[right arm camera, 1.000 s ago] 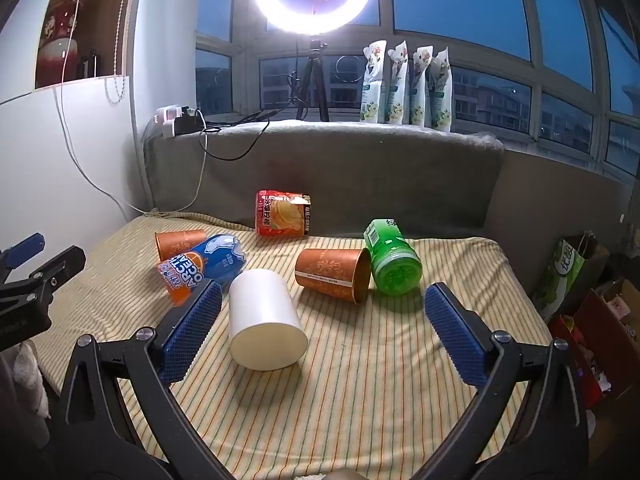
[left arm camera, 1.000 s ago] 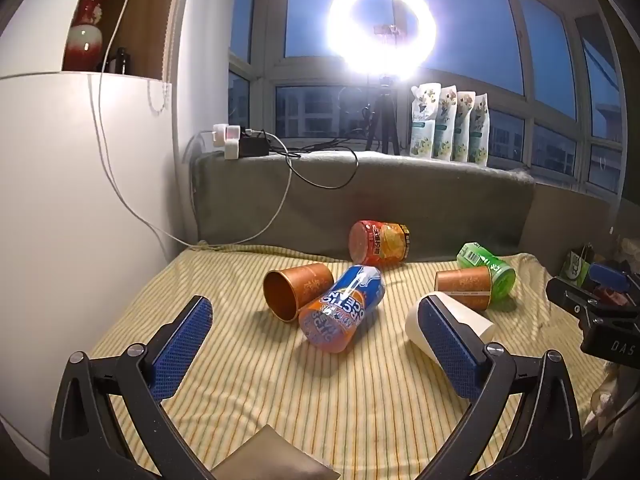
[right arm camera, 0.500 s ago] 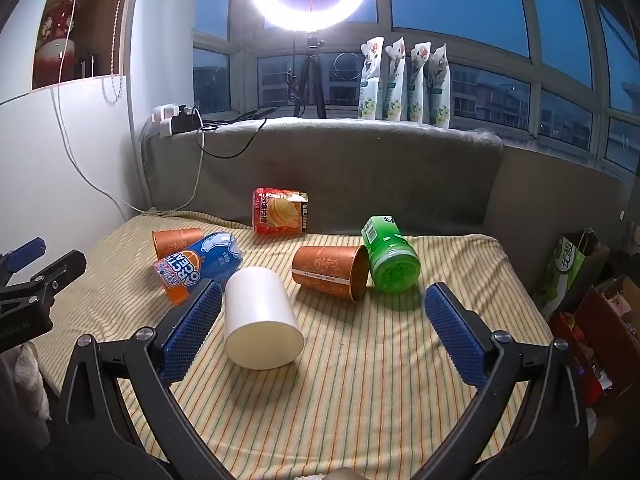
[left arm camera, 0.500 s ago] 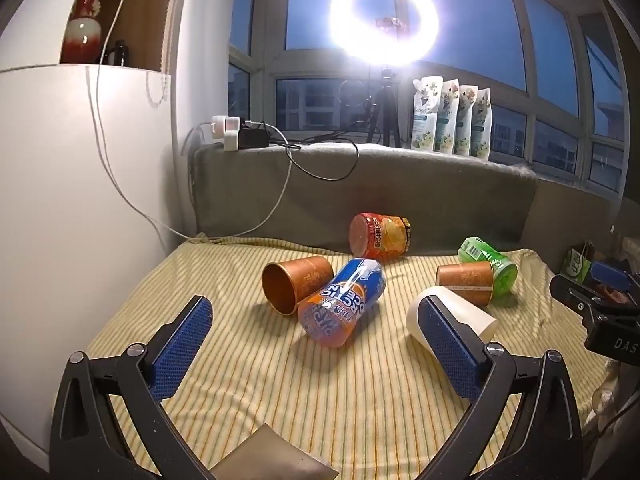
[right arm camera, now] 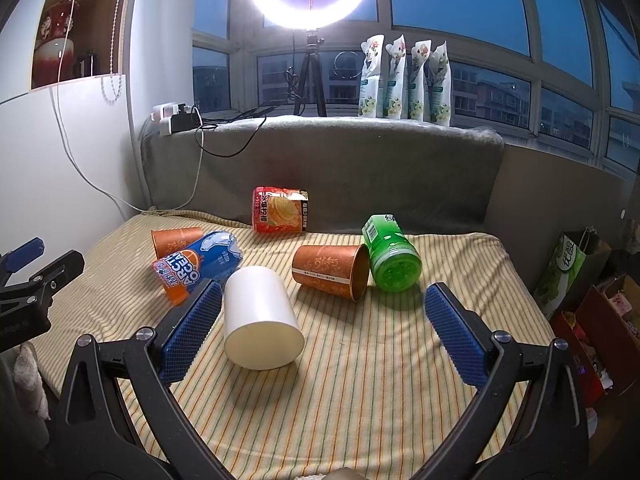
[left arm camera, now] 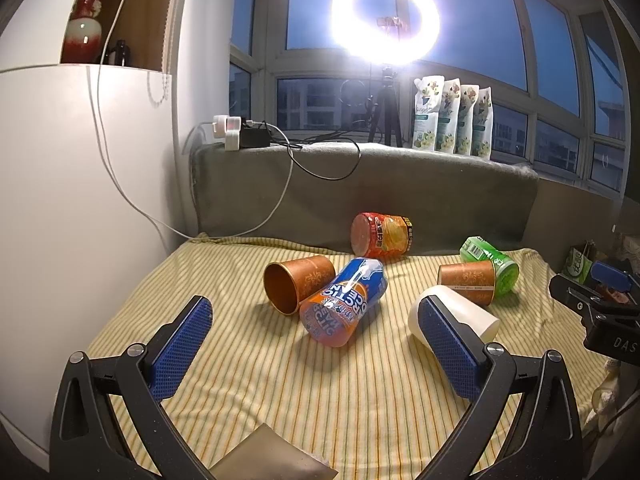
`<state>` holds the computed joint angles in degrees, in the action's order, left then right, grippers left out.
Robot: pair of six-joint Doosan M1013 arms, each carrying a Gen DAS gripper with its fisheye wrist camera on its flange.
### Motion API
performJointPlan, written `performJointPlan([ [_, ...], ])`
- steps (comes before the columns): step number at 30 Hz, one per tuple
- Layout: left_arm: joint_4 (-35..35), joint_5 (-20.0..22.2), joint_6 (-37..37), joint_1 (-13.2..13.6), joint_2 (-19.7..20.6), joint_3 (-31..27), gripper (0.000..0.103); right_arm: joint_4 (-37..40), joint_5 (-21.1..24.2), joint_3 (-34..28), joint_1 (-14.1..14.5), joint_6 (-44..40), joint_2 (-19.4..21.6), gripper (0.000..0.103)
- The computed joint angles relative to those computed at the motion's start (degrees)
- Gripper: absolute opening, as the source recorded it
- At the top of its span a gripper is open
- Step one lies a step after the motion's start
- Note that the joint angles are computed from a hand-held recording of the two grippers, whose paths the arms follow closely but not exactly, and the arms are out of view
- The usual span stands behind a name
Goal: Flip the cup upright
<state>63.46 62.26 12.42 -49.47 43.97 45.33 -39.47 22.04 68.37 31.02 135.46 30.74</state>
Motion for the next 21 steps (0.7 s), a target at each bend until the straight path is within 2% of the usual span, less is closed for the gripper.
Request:
performJointPlan([
  [21,0.5,-0.6,0.6,-0.1,0.1,-0.2,0.102,0.8,0.2,-0.3,-0.1,-0.7,0.2,0.103],
])
